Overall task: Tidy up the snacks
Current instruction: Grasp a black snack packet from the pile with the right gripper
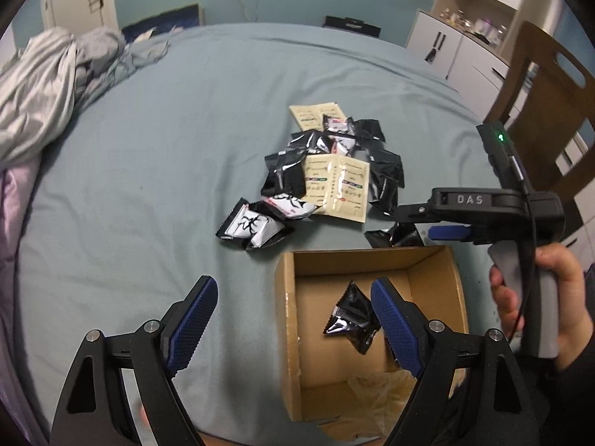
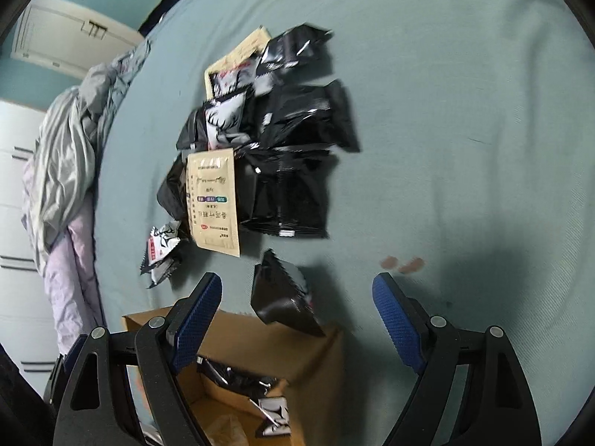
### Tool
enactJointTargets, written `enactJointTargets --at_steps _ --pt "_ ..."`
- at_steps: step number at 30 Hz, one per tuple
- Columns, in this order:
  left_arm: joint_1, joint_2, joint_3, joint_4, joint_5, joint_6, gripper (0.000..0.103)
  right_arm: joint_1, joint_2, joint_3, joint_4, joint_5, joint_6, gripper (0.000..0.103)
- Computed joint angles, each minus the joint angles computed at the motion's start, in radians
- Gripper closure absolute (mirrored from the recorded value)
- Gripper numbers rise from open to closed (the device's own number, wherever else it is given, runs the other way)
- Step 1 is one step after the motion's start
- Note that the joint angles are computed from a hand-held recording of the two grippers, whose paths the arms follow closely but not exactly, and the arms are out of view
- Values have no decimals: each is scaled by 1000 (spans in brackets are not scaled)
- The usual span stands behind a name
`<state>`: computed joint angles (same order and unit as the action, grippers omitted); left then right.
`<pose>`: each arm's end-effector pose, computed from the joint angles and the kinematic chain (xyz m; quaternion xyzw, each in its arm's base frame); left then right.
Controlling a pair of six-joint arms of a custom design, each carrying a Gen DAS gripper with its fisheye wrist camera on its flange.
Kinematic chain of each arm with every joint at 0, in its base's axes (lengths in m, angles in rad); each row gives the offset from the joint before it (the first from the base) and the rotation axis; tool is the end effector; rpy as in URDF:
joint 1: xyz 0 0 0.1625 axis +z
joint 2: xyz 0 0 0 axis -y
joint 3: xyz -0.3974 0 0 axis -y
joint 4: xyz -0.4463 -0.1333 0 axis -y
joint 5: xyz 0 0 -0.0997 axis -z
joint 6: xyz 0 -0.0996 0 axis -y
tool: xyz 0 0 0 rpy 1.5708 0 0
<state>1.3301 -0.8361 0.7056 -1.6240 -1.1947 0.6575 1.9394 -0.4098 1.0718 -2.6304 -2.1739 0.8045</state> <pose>-0.0314 -0.8406 0.4426 0.4093 0.8887 -0.0496 0.2008 0.3744 -0.7561 0.0095 -0.2597 -0.9012 0.3182 0.1381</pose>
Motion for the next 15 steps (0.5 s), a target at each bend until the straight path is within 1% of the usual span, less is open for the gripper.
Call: enactJointTargets --at_steps 2,4,5,6,7,10,11,12,15 --pt "5 35 -62 58 -15 -29 18 -5 20 -32 33 -1 4 20" --pt "7 56 -96 92 -27 -46 18 -9 35 -60 72 3 1 20" --pt "7 60 -101 97 -29 -48 18 -9 40 -69 83 1 -2 23" --pt "6 58 -94 92 -27 -45 18 -10 47 -80 95 -2 -8 34" --pt "4 53 -81 81 -22 -38 18 -10 48 -84 102 1 -11 49" --pt "1 40 -50 55 -13 -17 18 -11 53 -86 75 24 -42 67" --pt "0 37 -41 47 -8 -10 18 -7 55 -91 74 16 -51 68" --pt "-1 39 -40 45 -4 -6 18 1 62 -102 75 -9 -73 72" --pt "2 79 -97 92 0 -9 17 17 71 -104 7 -38 -123 75"
